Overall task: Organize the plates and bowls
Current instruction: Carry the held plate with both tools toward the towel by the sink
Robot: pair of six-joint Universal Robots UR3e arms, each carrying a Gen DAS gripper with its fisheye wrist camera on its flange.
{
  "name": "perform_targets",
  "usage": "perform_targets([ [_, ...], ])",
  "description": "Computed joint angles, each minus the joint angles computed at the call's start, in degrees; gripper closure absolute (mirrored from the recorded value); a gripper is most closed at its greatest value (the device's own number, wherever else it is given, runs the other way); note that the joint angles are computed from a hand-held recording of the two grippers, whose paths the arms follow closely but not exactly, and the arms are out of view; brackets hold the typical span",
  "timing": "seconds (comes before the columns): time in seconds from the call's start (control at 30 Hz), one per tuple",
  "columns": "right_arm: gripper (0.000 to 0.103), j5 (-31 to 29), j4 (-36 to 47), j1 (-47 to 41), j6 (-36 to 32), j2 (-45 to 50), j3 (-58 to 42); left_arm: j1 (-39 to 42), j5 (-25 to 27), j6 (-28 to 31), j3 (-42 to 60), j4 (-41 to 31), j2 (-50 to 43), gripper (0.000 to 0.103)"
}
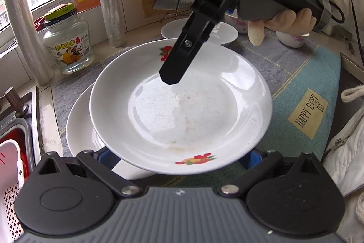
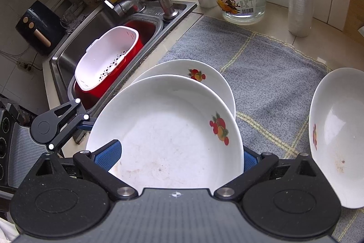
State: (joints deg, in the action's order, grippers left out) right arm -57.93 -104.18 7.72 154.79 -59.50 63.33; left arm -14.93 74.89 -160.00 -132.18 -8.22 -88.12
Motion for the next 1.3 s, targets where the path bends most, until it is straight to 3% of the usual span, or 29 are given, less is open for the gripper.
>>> perform_targets([
  [0.33,0.0,-1.55,2.0,1.56,0.5,6.19,-8.59,1.74,-0.88,-0.4,0.97,-0.08,-1.53,0.001],
  [0.77,0.0,-3.53,3.04,2.3,1.45,9.25,-12.7,3.56,-3.5,-0.75,3.04,-1.98,-3.79,0.001],
  [1.3,0.0,-6.6,3.1,3.8,1.18,10.84,-15.4,4.05,-3.51,-0.36,11.75,-14.56,-5.79,0.001],
])
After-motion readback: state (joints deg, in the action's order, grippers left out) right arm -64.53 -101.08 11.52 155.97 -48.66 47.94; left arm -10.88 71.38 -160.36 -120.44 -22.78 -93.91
